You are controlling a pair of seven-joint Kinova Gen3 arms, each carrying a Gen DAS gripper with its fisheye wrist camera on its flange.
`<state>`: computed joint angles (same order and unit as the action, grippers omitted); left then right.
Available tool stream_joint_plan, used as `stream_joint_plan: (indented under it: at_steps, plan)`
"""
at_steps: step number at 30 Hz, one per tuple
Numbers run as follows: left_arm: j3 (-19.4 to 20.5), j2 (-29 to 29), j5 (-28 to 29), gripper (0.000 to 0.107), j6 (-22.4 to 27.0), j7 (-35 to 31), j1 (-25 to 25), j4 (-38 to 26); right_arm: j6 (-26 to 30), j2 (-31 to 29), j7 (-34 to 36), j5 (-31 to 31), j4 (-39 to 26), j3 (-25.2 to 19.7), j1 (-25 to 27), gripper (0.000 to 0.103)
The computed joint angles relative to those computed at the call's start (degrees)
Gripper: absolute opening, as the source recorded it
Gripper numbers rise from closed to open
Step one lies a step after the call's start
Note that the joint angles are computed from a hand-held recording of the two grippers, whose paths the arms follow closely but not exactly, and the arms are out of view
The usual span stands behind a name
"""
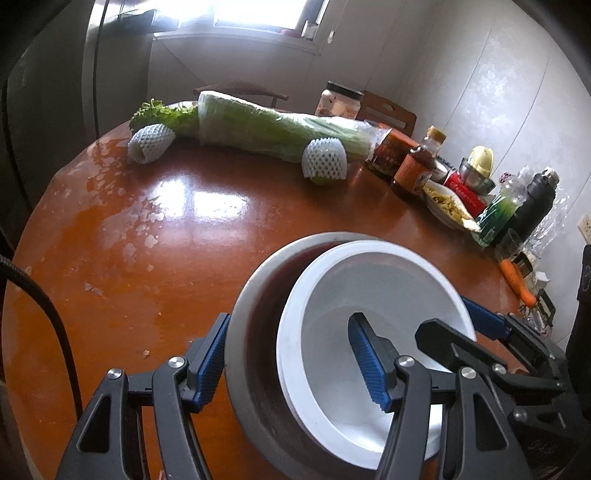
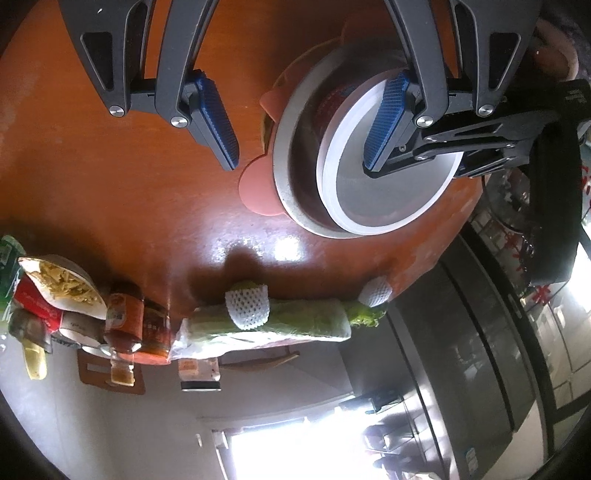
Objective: Organize plates and bowls
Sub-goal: 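Lower the bowl stack onto the orange plates with the right tool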
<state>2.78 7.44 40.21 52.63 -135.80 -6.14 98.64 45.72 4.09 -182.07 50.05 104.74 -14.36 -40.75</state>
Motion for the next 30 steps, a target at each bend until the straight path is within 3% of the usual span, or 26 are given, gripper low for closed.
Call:
stream_joint_plan:
  at_steps: [30]
  plan:
    - [-4.0, -6.1, 4.4, 0.064, -0.8, -5.9, -2.1, 5.1, 11.0, 1.6, -4.0, 6.3, -3.3, -1.8, -6.2, 0.072]
